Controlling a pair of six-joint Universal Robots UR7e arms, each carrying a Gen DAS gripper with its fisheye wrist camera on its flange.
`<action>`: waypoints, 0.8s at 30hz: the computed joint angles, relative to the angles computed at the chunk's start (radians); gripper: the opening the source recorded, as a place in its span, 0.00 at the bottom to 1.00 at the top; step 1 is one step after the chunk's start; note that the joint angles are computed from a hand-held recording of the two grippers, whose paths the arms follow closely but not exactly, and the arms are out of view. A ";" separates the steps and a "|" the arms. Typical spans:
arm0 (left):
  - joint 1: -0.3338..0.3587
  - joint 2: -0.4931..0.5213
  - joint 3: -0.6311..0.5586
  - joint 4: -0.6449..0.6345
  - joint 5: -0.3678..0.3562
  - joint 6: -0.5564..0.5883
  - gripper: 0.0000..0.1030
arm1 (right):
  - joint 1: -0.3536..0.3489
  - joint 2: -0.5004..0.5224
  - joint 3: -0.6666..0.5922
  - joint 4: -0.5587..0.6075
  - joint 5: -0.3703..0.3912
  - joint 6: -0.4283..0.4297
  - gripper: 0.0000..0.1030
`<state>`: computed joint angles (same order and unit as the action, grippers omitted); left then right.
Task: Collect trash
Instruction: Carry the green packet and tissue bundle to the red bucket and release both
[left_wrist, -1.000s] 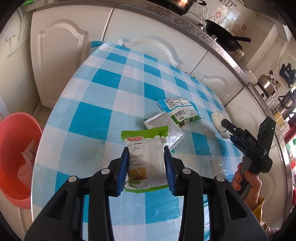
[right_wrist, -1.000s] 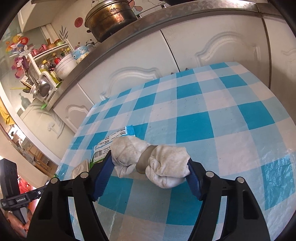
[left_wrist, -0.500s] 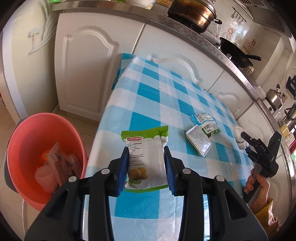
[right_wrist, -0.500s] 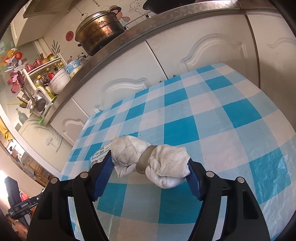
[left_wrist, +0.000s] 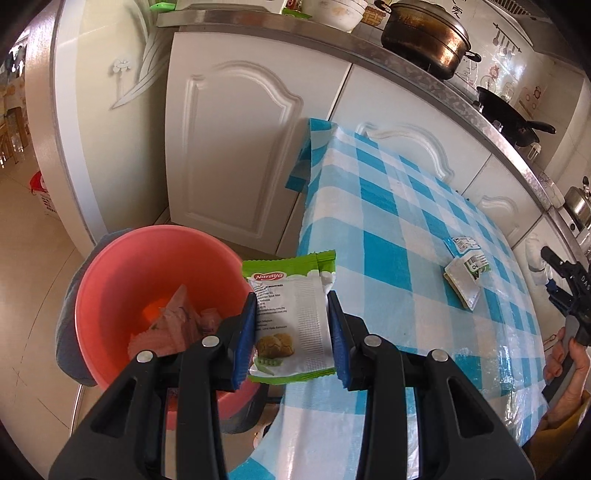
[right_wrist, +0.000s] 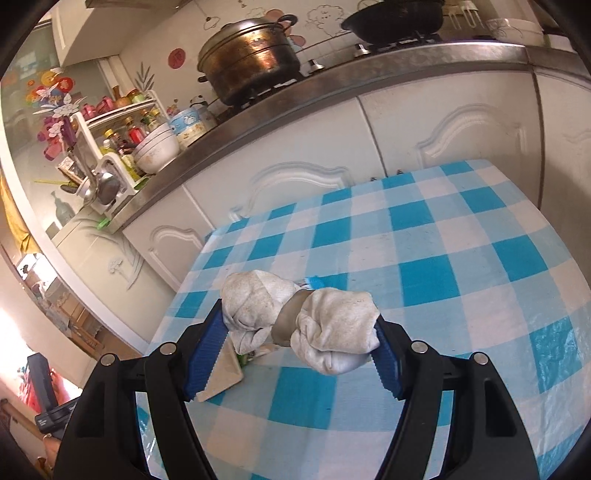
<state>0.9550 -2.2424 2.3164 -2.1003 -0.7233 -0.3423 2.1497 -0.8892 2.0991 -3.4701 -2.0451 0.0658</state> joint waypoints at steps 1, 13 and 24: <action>0.000 -0.006 -0.001 0.010 0.010 -0.002 0.37 | 0.014 0.009 -0.019 0.023 0.009 -0.006 0.69; 0.041 -0.048 0.000 0.043 0.062 0.019 0.37 | 0.161 0.166 -0.259 0.324 0.141 -0.058 0.70; 0.115 -0.053 0.007 -0.015 0.085 0.082 0.37 | 0.229 0.333 -0.453 0.532 0.233 -0.122 0.70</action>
<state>1.0699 -2.2957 2.3239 -2.1158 -0.6380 -0.2604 2.3786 -0.5560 1.6459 -2.9382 -1.8118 -0.0560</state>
